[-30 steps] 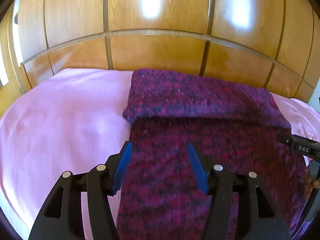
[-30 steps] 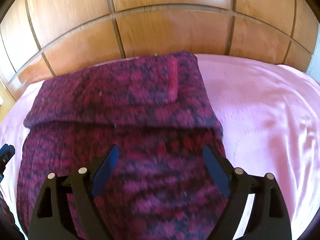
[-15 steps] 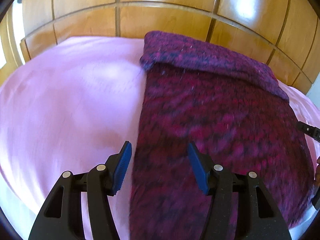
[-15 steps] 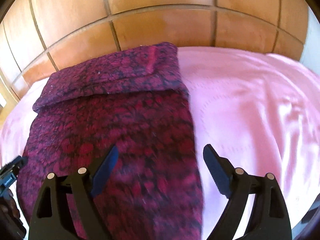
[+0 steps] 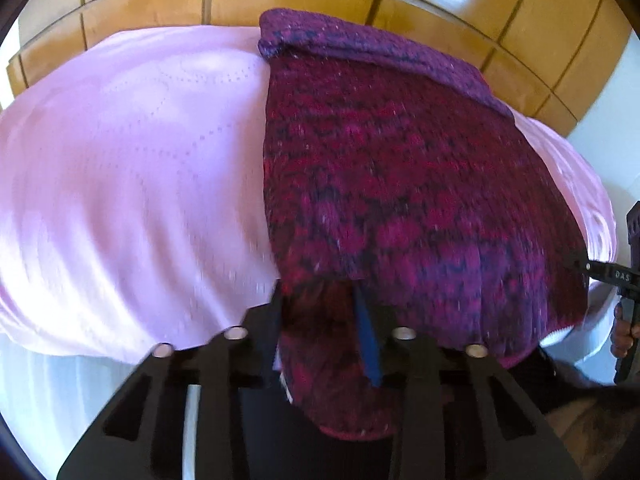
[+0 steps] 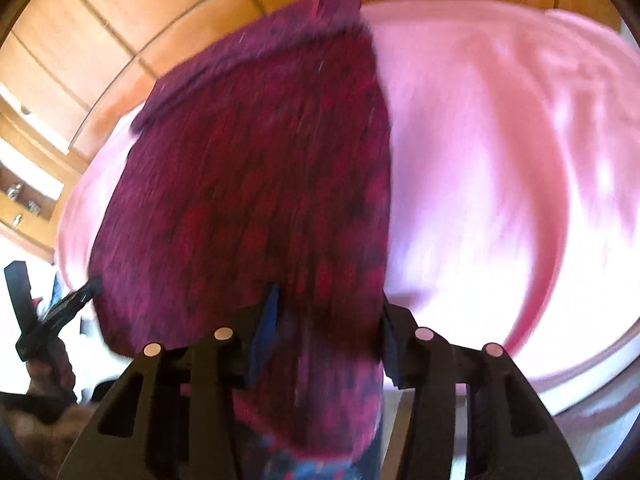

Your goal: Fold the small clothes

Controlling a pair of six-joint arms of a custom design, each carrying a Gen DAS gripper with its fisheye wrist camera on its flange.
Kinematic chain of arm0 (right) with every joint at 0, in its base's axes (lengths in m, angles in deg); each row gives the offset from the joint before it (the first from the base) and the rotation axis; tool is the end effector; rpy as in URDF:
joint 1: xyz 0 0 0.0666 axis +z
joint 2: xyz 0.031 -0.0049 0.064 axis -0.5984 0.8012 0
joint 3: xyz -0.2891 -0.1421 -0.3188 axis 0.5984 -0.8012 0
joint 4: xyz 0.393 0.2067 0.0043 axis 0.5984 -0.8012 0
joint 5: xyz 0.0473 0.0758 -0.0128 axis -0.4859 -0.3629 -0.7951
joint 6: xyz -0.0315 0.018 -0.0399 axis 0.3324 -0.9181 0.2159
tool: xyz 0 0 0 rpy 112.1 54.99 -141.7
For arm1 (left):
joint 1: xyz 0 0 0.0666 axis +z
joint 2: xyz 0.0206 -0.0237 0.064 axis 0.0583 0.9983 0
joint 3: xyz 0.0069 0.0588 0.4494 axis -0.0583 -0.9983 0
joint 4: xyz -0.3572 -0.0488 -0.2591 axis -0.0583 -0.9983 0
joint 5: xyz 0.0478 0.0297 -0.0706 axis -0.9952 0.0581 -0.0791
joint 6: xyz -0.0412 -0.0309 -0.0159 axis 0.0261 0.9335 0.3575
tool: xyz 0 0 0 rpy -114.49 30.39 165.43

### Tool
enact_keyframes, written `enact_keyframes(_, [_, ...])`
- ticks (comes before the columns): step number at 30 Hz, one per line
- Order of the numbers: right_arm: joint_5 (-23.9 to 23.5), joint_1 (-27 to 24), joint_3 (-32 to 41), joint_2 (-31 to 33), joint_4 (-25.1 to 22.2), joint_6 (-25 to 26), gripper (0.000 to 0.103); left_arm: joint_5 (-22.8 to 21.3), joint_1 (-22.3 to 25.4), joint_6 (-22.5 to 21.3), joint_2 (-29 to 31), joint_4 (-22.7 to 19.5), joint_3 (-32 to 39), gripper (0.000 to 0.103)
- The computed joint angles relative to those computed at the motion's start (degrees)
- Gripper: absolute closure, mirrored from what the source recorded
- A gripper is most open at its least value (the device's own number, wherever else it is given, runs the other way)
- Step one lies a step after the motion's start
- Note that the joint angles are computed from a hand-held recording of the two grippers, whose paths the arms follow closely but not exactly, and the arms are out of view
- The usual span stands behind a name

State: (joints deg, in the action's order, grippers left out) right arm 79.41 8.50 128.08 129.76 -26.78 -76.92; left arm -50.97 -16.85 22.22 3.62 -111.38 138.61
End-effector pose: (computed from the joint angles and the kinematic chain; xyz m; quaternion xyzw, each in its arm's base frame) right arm 0.3303 0.3236 0.4699 0.2634 0.9377 0.1366 0.1806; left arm 0.5008 -0.1964 0.4167 0.2519 0.9251 -0.1808 0.2192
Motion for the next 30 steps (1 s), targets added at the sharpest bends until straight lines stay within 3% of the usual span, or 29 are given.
enact_keyframes(1, [-1.36, 0.53, -0.14, -0.13, 0.25, -0.07, 0.072, 1.75, 0.41, 0.3, -0.13, -0.51, 0.25, 0.083])
enact_keyframes(4, [-2.34, 0.78, -0.19, -0.86, 2.45, -0.64, 0.082, 7.6, 1.83, 1.88, 0.11, -1.29, 2.18, 0.087])
enact_keyframes(9, [0.15, -1.25, 1.84, -1.63, 9.53, 3.78, 0.084, 19.67, 4.27, 8.57, 2.01, 1.35, 6.28, 0.088])
enact_keyframes(12, [0.98, -3.49, 2.44, -1.34, 13.3, 5.7, 0.084, 22.91, 4.33, 13.82, 4.88, 3.86, 9.11, 0.089])
enact_keyframes(18, [1.99, -9.18, 3.77, 1.54, 15.55, 4.99, 0.084, 22.18, 2.8, 21.19, 12.15, 6.24, 16.57, 0.09])
enact_keyframes(24, [0.08, -14.26, 5.19, 4.85, 12.22, 1.73, 0.085, 17.85, 1.3, 24.42, 22.89, -1.62, 29.65, 0.091])
enact_keyframes(26, [-0.97, -14.92, 5.32, 5.73, 11.74, 1.0, 0.085, 18.25, 1.35, 25.67, 25.56, -3.66, 33.09, 0.092])
enact_keyframes(29, [-1.73, -15.4, 4.79, 4.81, 11.61, 1.41, 0.079, 17.96, 1.8, 28.69, 26.91, -3.51, 35.4, 0.089])
enact_keyframes(30, [-3.05, -15.78, 4.85, 4.92, 12.73, 1.16, 0.072, 19.42, 2.34, 30.15, 27.03, -2.82, 35.69, 0.086])
